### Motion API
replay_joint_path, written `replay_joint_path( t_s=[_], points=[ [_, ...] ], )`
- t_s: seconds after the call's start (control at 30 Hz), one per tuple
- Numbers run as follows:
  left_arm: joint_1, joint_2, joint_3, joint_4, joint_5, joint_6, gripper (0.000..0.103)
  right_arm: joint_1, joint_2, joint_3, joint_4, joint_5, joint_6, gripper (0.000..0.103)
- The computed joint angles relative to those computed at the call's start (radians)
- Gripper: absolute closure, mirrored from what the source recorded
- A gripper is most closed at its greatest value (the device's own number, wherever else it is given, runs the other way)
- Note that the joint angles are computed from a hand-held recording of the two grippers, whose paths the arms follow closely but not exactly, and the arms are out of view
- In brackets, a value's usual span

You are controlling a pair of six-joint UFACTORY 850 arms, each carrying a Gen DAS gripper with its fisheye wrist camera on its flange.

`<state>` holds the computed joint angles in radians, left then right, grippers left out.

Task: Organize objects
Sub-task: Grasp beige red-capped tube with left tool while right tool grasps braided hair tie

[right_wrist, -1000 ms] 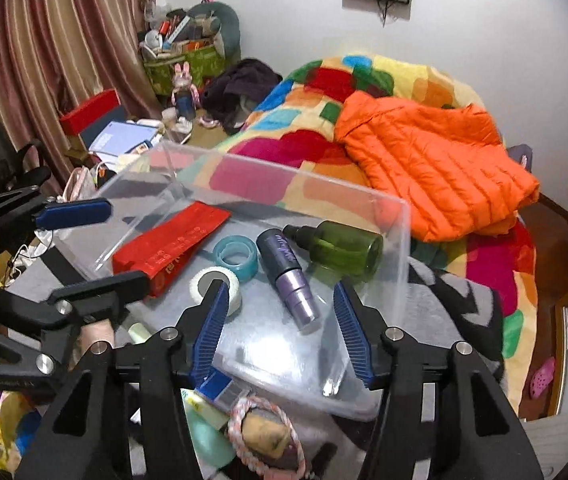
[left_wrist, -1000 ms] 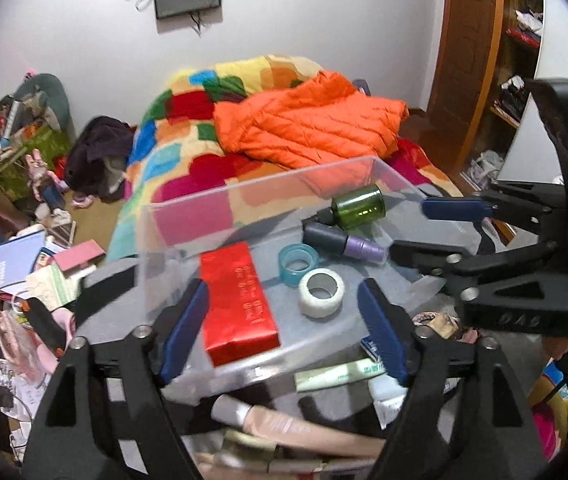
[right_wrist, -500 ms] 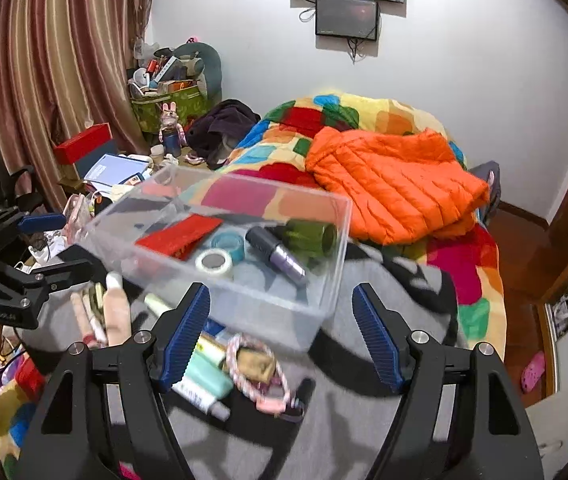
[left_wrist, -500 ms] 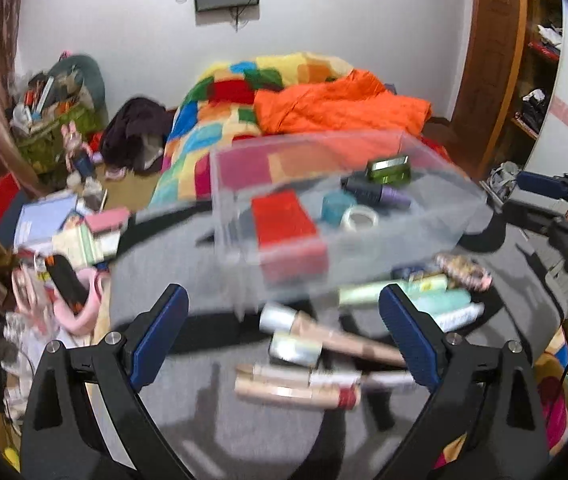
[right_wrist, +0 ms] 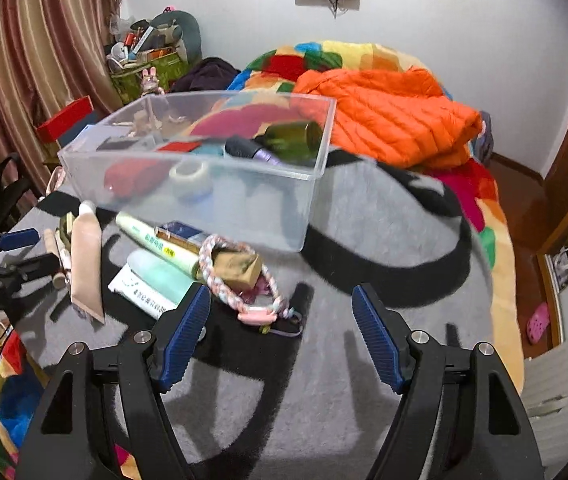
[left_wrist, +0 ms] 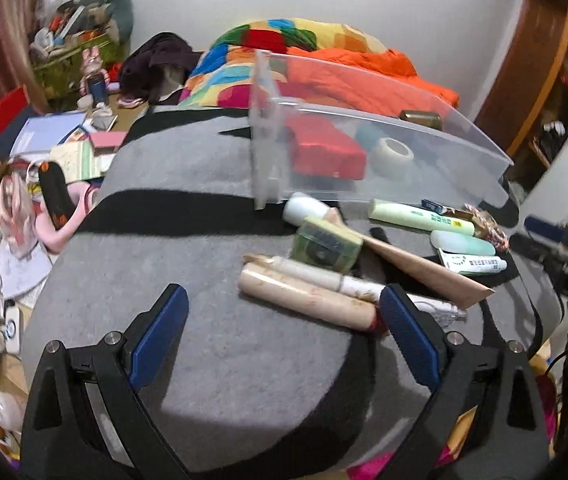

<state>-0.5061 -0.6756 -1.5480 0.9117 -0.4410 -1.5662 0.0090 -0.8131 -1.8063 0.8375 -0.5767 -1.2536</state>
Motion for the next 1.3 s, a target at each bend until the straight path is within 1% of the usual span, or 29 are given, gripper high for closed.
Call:
replay_joint_path(
  t_s=[0.07, 0.13, 0.2, 0.27, 0.33, 0.4, 0.53, 0.6, 0.63, 0.7, 0.73, 0.77, 0.8, 0.87, 0.97, 1.0, 1.03, 1.1, 1.3],
  points=[
    [-0.004, 0.021, 0.033, 0.033, -0.018, -0.036, 0.005, 0.005, 0.003, 0.013, -0.012, 0.023, -0.001, 0.033],
    [-0.014, 0.032, 0.052, 0.032, -0.088, -0.021, 0.005, 0.007, 0.007, 0.025, -0.008, 0.039, -0.013, 0.033],
    [-0.017, 0.046, 0.071, 0.031, -0.115, -0.012, 0.005, 0.005, 0.007, 0.03, 0.008, 0.037, -0.026, 0.033],
    [-0.016, 0.058, 0.082, 0.025, -0.104, -0.004, 0.005, 0.003, 0.006, 0.03, 0.034, 0.034, -0.047, 0.036],
    [-0.014, 0.063, 0.082, 0.029, -0.074, 0.012, 0.005, 0.006, 0.001, 0.022, 0.022, 0.033, -0.038, 0.04],
    [-0.01, 0.06, 0.075, 0.036, -0.034, 0.033, 0.005, 0.011, -0.006, 0.012, 0.009, 0.024, -0.032, 0.048],
    [-0.005, 0.029, 0.034, 0.0, 0.014, 0.152, 0.005, 0.02, -0.018, 0.003, -0.032, 0.024, -0.002, 0.049],
    [-0.001, 0.004, 0.002, -0.058, 0.023, 0.248, 0.005, 0.02, -0.034, -0.018, -0.052, 0.002, 0.025, 0.057],
    [0.001, -0.011, -0.016, -0.085, 0.018, 0.291, 0.004, 0.016, -0.039, -0.024, -0.041, -0.012, 0.021, 0.059],
    [0.001, -0.03, -0.04, -0.098, 0.009, 0.324, 0.003, 0.009, -0.047, -0.034, -0.02, -0.043, 0.021, 0.068],
    [0.0, -0.038, -0.052, -0.099, 0.004, 0.335, 0.003, 0.007, -0.049, -0.038, -0.015, -0.049, 0.025, 0.07],
    [0.001, -0.042, -0.059, -0.104, 0.007, 0.345, 0.003, 0.006, -0.05, -0.039, -0.014, -0.046, 0.027, 0.074],
    [0.001, -0.046, -0.064, -0.106, 0.013, 0.35, 0.003, 0.006, -0.048, -0.036, -0.014, -0.041, 0.028, 0.081],
    [0.001, -0.047, -0.063, -0.086, 0.026, 0.333, 0.003, 0.003, -0.047, -0.038, -0.012, -0.042, 0.03, 0.082],
    [-0.005, -0.051, -0.064, -0.022, 0.016, 0.273, 0.003, -0.001, -0.036, -0.024, 0.015, -0.026, 0.008, 0.082],
    [-0.007, -0.05, -0.061, 0.003, 0.012, 0.245, 0.005, -0.003, -0.032, -0.018, 0.027, -0.025, -0.001, 0.082],
    [-0.007, -0.046, -0.055, 0.023, 0.016, 0.22, 0.011, -0.005, -0.025, -0.011, 0.044, -0.024, -0.016, 0.082],
    [-0.003, -0.039, -0.045, 0.021, 0.031, 0.214, 0.019, -0.01, -0.015, -0.004, 0.068, -0.026, -0.038, 0.082],
    [-0.002, -0.009, -0.004, 0.075, 0.018, 0.126, 0.019, -0.028, 0.027, 0.024, 0.174, -0.044, -0.123, 0.082]
  ],
)
